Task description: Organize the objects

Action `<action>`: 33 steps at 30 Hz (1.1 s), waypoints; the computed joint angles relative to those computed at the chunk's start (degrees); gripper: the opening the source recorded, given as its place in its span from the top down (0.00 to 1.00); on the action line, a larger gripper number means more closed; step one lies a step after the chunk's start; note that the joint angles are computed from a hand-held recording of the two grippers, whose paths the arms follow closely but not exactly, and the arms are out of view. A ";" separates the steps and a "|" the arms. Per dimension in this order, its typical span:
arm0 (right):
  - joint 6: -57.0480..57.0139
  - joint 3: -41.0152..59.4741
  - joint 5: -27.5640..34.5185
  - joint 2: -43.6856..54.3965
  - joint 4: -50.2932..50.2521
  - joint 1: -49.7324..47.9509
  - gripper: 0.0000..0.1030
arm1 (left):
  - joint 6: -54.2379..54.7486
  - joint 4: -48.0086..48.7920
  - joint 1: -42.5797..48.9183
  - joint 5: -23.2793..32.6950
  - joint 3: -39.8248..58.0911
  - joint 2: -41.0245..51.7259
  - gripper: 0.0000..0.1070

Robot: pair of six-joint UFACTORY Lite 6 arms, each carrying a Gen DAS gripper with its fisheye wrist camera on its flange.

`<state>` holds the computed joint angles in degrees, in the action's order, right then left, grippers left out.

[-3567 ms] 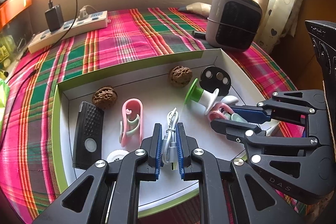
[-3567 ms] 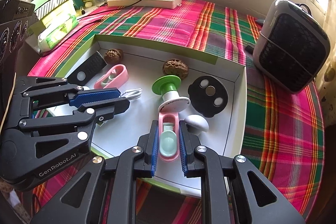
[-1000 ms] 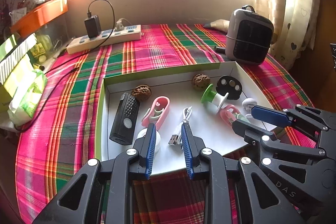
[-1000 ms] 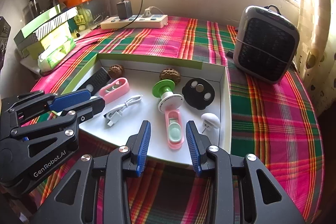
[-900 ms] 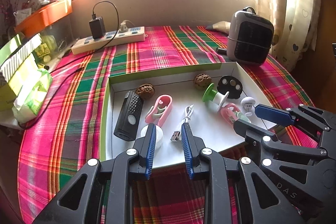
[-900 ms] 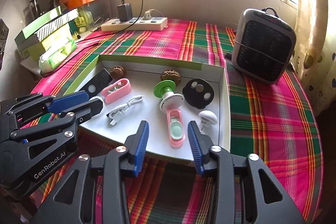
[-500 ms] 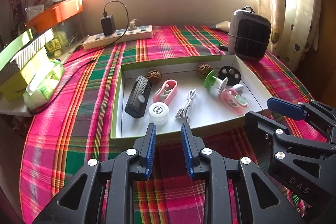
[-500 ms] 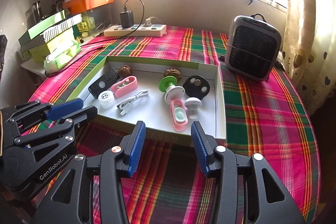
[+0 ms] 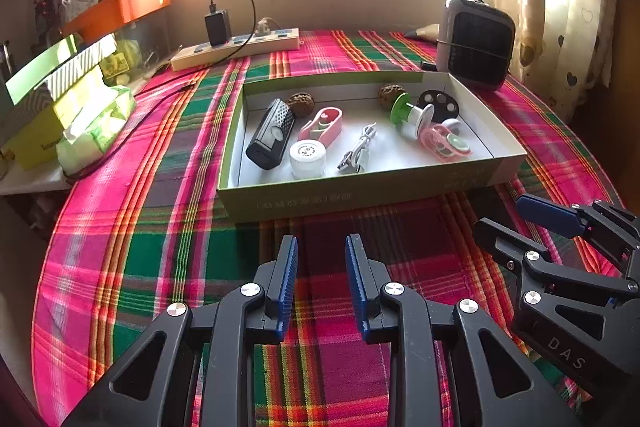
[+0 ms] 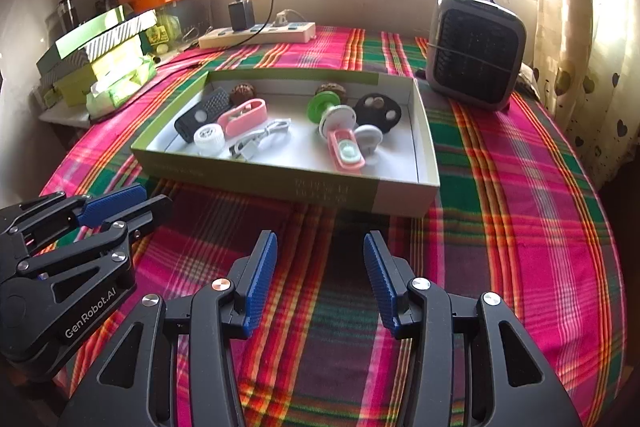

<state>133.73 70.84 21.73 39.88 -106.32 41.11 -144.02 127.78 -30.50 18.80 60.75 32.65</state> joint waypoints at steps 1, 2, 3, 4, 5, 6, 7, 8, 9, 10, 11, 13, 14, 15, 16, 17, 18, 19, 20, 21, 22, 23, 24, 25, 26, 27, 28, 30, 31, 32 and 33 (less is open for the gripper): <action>0.73 -0.65 0.28 -0.22 -0.50 0.24 0.55 | 0.13 -0.47 -0.28 0.35 -0.50 -0.10 0.78; 1.44 -1.23 0.39 -0.42 -0.99 0.41 0.55 | 0.03 -0.58 -0.48 0.63 -0.97 -0.25 0.78; 2.17 -1.86 0.50 -0.62 -1.39 0.58 0.55 | -0.53 -0.40 -0.49 0.54 -1.46 -0.45 0.78; 3.01 -2.46 0.59 -0.71 -1.86 0.70 0.54 | -0.80 -0.59 -0.57 0.62 -1.91 -0.61 0.78; 2.99 -2.72 0.55 -0.59 -1.52 0.84 0.54 | -0.85 -0.88 -0.74 0.84 -2.37 -0.69 0.78; 2.49 -2.94 0.50 -0.47 -0.74 0.98 0.54 | -0.60 -1.42 -0.85 0.73 -2.70 -0.75 0.78; 2.01 -3.07 0.49 -0.33 -0.07 1.15 0.54 | -0.74 -1.59 -0.96 0.67 -3.00 -0.83 0.78; 1.76 -3.28 0.50 -0.28 0.34 1.27 0.54 | -1.36 -1.19 -1.10 0.62 -3.39 -0.93 0.78; 2.44 -3.85 0.70 -0.48 -0.04 1.48 0.54 | -1.32 -1.56 -1.28 0.48 -3.69 -0.97 0.78; 3.28 -4.31 0.87 -0.68 -0.63 1.63 0.54 | -0.96 -2.26 -1.50 0.53 -3.85 -0.96 0.78; 3.94 -4.81 1.02 -0.89 -1.03 1.82 0.54 | -1.31 -2.12 -1.68 0.55 -4.14 -0.97 0.78; 4.65 -5.70 1.04 -1.26 -1.41 2.12 0.54 | -1.42 -2.56 -1.96 0.29 -4.49 -0.83 0.78; 4.69 -6.01 1.08 -1.45 -1.42 2.22 0.52 | -1.45 -2.78 -2.34 0.79 -4.88 -1.07 0.78; 4.66 -6.40 1.29 -1.69 -1.17 2.41 0.49 | -1.56 -2.74 -2.58 0.89 -5.16 -1.25 0.78; 4.34 -6.58 1.43 -1.80 -0.59 2.56 0.48 | -1.49 -2.84 -2.68 0.98 -5.22 -1.26 0.78; 3.51 -6.58 1.46 -1.75 0.49 2.67 0.46 | -1.34 -3.12 -2.88 1.16 -5.36 -1.33 0.78; 3.57 -6.90 1.69 -1.92 0.69 2.84 0.46 | -1.21 -3.39 -3.04 1.31 -5.49 -1.40 0.78; 3.90 -7.24 1.72 -2.18 0.56 2.95 0.46 | -1.35 -3.21 -2.99 1.25 -5.43 -1.37 0.78; 4.14 -7.55 1.83 -2.34 0.56 3.11 0.46 | -1.70 -3.00 -3.14 1.43 -5.70 -1.48 0.77; 4.46 -7.99 2.04 -2.57 0.49 3.30 0.46 | -2.39 -2.46 -3.13 1.37 -5.90 -1.61 0.77; 4.63 -8.33 2.21 -2.75 0.51 3.46 0.46 | -3.53 -1.61 -3.16 1.44 -6.28 -1.80 0.77; 4.63 -8.49 2.33 -2.83 0.66 3.59 0.45 | -4.85 -0.42 -3.20 1.43 -6.58 -1.93 0.75; 4.95 -8.87 2.44 -3.04 0.57 3.75 0.44 | -6.04 0.80 -3.11 1.34 -6.96 -2.17 0.73; 5.55 -9.26 2.60 -3.21 0.24 3.90 0.43 | -7.55 2.20 -3.04 1.28 -7.28 -2.35 0.73; 6.47 -9.77 2.88 -3.41 -0.30 4.08 0.42 | -8.11 2.74 -3.04 1.35 -7.50 -2.44 0.72; 7.14 -10.11 3.20 -3.50 -0.66 4.23 0.41 | -6.88 1.35 -3.45 1.72 -7.52 -2.40 0.71; 7.37 -10.24 3.56 -3.51 -0.56 4.46 0.40 | -5.29 -0.41 -3.98 2.18 -7.57 -2.41 0.71; 7.71 -10.45 4.05 -3.50 -0.41 4.74 0.38 | -3.15 -3.20 -4.89 3.11 -7.60 -2.36 0.71; 7.83 -10.57 4.25 -3.54 -0.32 4.84 0.38 | -2.45 -3.99 -5.20 3.41 -7.64 -2.38 0.71; 8.18 -10.72 4.44 -3.57 -0.41 4.96 0.37 | -2.74 -3.74 -5.18 3.46 -7.81 -2.47 0.71; 8.67 -10.91 4.68 -3.61 -0.65 5.11 0.36 | -3.74 -2.88 -5.06 3.44 -8.14 -2.67 0.71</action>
